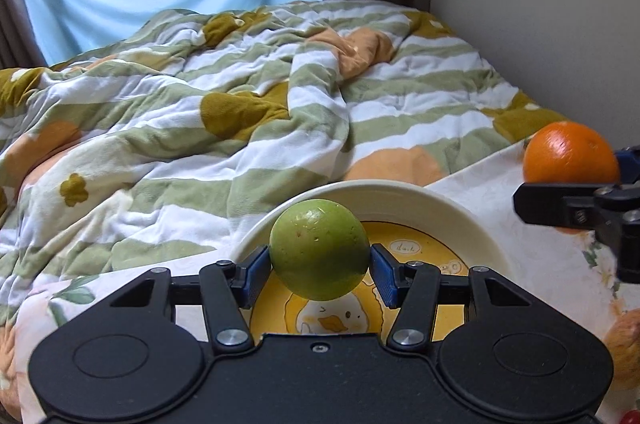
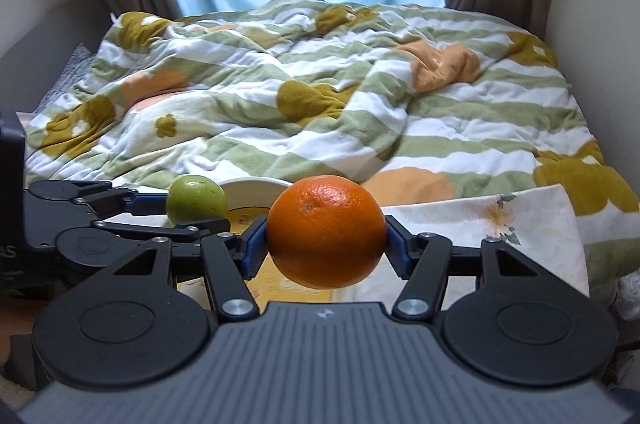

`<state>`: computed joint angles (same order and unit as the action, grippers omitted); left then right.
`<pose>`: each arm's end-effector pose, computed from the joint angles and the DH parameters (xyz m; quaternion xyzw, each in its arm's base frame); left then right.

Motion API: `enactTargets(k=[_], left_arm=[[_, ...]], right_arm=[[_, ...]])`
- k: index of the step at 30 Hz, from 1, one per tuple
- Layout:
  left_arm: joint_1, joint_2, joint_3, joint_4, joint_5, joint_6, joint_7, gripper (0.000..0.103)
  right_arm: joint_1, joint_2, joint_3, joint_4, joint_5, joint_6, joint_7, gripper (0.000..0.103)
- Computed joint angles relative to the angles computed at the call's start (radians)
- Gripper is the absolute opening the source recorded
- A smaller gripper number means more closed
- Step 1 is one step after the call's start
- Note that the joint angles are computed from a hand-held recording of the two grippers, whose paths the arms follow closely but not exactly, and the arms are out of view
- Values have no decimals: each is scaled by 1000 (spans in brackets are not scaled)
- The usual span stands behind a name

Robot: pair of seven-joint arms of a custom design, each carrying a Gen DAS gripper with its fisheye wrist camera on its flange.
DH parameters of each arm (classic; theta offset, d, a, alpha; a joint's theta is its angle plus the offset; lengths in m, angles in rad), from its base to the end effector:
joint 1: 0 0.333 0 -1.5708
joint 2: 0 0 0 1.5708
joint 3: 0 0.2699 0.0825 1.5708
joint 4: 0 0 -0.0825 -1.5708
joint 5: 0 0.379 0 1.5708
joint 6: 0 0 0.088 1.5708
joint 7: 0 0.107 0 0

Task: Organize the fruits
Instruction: 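Carry the pomelo and orange into the white bowl and open both grippers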

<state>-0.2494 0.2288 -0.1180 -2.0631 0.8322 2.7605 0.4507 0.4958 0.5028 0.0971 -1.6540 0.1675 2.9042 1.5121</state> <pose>0.5481 -0.2424 0.3246 -0.6899 0.6540 -0.2076 0.2309 0.5920 0.3745 0.3704 -0.7929 0.4845 -0.1214 0.3492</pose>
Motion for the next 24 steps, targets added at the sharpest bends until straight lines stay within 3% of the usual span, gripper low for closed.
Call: enactTargets(k=[7,8,10,11,20,24], left_arm=[[-12,43,7,33,3,1,47,61],[-19,37,16,26,29,9,32,65],[-41,10,32,12,110,-2,-22,95],[-48,-9,35,-1,154,-9,-59,99],[15,-219,-47,-188,156,-51,-164,100],[35,-298,-88,-254,159,-89,-209,100]], right_arm=[[16,2,-40,-3,-29,-16,68,75],[19,1,-45,-6,-36,-16,77,75],[26,1,-55,-4,-52,-15,95,75],[28,-2,-57,-7,-58,-11,101,75],[-21,-19,11,-26,-26,-2,8,75],[6,8,2,4,-38,-24,-9,75]])
